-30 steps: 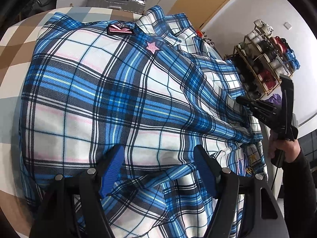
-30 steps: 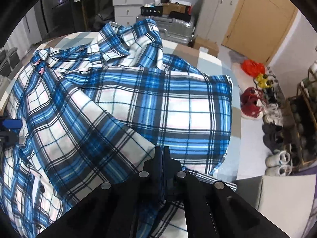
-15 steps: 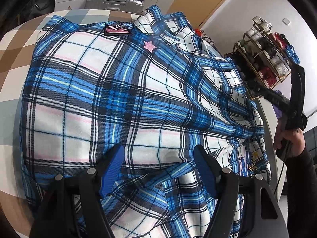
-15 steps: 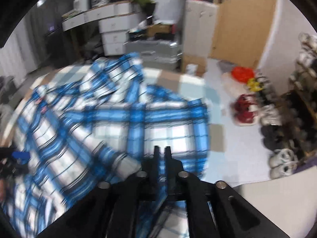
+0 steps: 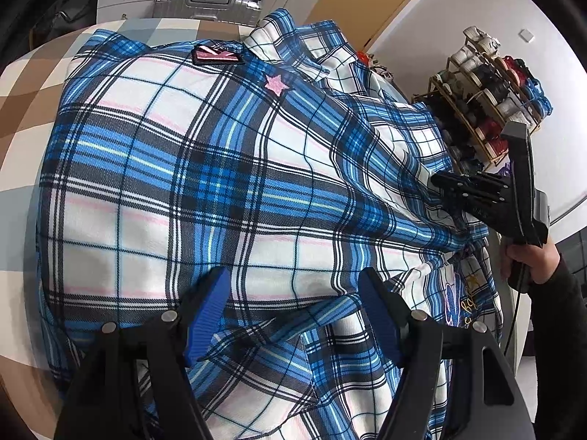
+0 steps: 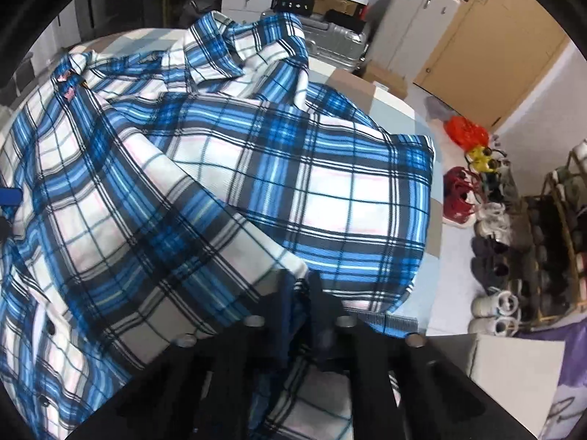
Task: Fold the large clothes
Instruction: 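Fold the grasped edge over toward the shirt's center and open the right gripper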
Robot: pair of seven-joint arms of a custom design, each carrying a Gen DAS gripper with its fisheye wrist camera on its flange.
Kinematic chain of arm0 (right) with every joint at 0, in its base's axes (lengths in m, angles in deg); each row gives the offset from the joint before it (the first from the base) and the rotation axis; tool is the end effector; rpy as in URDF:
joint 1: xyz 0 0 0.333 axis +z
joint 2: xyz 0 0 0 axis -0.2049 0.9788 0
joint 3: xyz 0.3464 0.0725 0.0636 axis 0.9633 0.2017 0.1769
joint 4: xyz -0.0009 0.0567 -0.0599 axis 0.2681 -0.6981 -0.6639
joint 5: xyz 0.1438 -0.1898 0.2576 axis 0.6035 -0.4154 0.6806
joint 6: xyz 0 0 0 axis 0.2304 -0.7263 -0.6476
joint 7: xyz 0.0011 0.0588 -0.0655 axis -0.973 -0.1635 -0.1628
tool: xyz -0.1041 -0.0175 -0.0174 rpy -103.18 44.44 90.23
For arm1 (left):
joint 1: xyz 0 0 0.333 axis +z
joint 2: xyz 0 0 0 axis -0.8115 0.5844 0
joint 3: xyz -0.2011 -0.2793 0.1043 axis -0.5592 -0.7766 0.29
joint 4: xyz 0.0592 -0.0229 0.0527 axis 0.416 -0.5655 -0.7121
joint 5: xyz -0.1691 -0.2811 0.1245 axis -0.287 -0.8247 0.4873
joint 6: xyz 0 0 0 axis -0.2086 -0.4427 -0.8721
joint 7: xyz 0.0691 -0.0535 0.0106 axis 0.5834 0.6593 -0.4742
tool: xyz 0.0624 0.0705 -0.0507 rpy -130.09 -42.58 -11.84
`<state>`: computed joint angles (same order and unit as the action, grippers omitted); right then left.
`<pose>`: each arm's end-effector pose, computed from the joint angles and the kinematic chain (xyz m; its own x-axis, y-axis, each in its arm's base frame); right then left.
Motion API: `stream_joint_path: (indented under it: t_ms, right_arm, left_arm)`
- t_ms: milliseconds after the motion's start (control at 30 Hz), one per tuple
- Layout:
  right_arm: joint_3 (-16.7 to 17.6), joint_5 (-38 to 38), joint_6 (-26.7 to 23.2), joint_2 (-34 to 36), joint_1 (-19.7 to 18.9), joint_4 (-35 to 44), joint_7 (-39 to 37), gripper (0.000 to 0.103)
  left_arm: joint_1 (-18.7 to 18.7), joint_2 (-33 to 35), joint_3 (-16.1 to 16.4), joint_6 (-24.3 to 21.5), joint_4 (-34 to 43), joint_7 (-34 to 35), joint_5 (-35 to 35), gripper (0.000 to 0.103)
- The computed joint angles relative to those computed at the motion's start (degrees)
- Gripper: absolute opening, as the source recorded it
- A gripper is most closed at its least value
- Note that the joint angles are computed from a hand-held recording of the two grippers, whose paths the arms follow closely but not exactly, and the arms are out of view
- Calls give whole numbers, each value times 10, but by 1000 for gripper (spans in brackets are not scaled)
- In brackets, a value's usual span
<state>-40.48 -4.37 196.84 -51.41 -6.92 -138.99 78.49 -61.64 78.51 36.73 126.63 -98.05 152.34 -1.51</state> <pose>0.7120 0.0817 0.4896 0.3847 -0.8949 0.2261 -0.7691 -0.4462 -0.4575 0.5416 -0.1709 0.5015 -0.2415 -0.8639 0.4420 -0.9153 0.0515 -0.3994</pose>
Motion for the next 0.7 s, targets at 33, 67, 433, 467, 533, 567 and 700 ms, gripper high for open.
stream_joint_path:
  t_ms: [33, 67, 433, 467, 533, 567, 700]
  right_arm:
    - [-4, -9, 6, -4, 5, -7, 3, 3]
    - [-10, -23, 17, -6, 11, -14, 7, 3]
    - [-80, -137, 89, 3, 54, 2, 190, 1]
    - [-72, -127, 69, 13, 46, 21, 195, 0]
    - [-66, -120, 38, 31, 40, 45, 206, 0]
    - [-53, -109, 10, 42, 31, 61, 192, 0]
    - [-68, -152, 13, 39, 47, 49, 202, 8]
  left_arm:
    - [-1, 0, 0, 1, 0, -1, 2, 68]
    - [-1, 0, 0, 2, -1, -3, 4, 68]
    - [-9, -3, -1, 19, -7, -29, 37, 68]
    - [-10, -3, -2, 21, -8, -29, 40, 68]
    - [-11, -3, -2, 22, -8, -32, 48, 68]
    - [-11, -2, -2, 22, -7, -34, 51, 68]
    - [-8, -1, -1, 13, -4, -33, 46, 68]
